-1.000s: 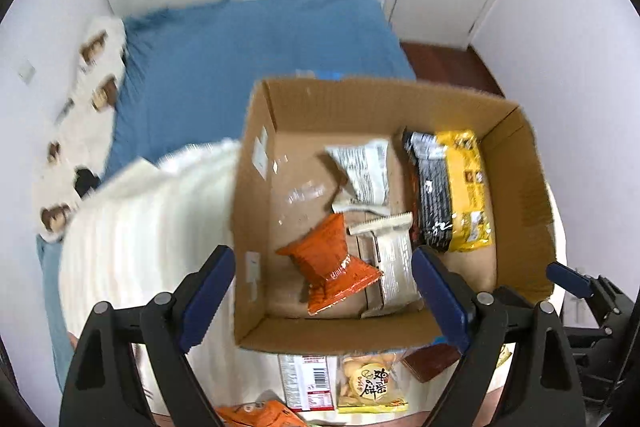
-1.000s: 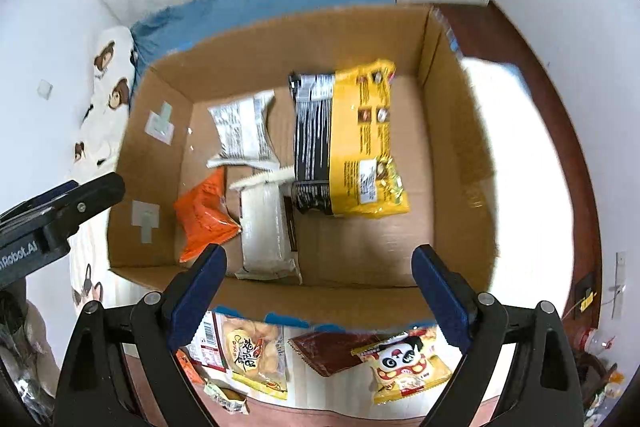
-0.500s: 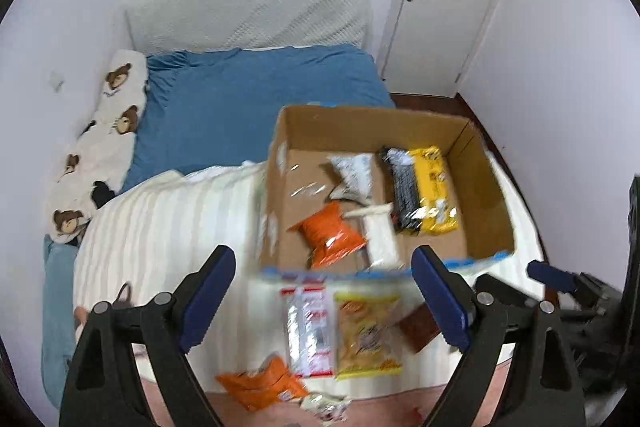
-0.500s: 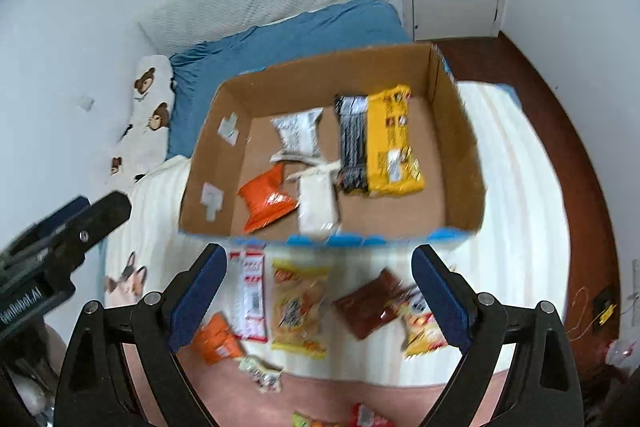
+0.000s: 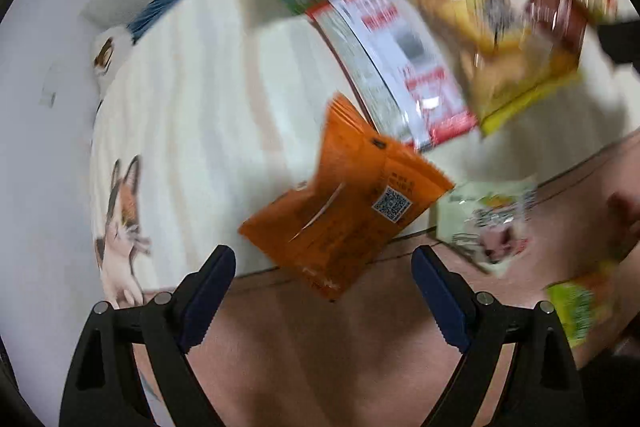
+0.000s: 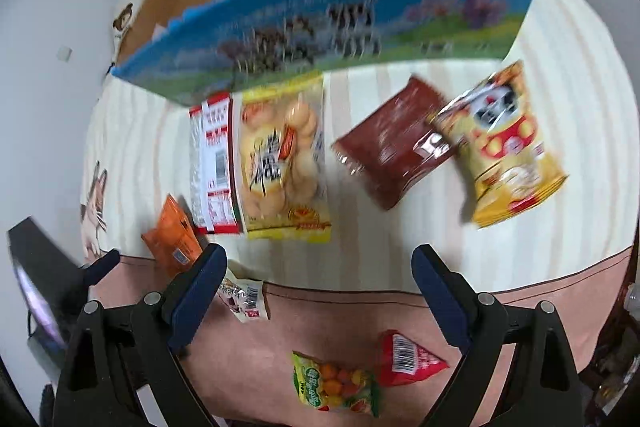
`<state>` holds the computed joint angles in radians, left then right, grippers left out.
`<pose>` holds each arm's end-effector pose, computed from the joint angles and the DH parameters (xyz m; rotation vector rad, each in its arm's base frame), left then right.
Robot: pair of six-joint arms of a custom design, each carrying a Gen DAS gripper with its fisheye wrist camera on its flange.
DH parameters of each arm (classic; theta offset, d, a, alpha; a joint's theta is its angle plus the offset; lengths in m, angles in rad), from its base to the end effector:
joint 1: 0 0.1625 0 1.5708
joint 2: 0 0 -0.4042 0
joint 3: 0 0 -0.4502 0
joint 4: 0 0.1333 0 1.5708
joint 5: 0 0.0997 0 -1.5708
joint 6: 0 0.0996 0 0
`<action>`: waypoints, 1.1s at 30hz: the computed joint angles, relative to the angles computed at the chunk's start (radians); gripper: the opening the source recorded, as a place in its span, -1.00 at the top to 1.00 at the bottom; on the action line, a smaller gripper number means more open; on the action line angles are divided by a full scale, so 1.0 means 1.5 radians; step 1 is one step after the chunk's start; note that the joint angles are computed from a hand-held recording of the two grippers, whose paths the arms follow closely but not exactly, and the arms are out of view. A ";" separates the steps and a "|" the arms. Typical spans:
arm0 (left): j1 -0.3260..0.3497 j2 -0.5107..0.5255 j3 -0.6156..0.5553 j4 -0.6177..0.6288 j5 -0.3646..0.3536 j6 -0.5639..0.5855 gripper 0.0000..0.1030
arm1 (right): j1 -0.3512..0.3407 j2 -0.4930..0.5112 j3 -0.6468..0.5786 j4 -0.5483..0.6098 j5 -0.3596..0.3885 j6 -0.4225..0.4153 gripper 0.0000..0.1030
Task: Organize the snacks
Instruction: 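Grasp the second orange bag with the left tool while the right tool grasps the yellow cracker bag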
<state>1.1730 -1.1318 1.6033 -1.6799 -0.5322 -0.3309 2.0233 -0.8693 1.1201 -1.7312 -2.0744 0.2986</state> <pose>-0.0491 -0.6825 0.2413 0.2838 2.0463 -0.0668 0.4214 -0.6718 0.2637 0.2333 -2.6272 0.1379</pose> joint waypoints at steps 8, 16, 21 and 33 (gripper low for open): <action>0.037 0.037 -0.084 -0.095 -0.064 -0.008 -0.16 | -0.008 0.072 -0.056 -0.010 0.009 0.023 -0.86; 0.102 0.006 -0.121 -0.102 -0.235 -0.167 -0.16 | -0.007 0.188 -0.167 0.060 -0.046 0.014 -0.42; 0.106 0.017 -0.135 -0.060 -0.245 -0.142 -0.21 | -0.008 0.140 -0.102 0.069 -0.036 -0.027 -0.12; 0.059 -0.032 -0.010 -0.055 -0.224 -0.183 -0.11 | -0.029 -0.008 0.080 0.099 0.012 0.019 -0.12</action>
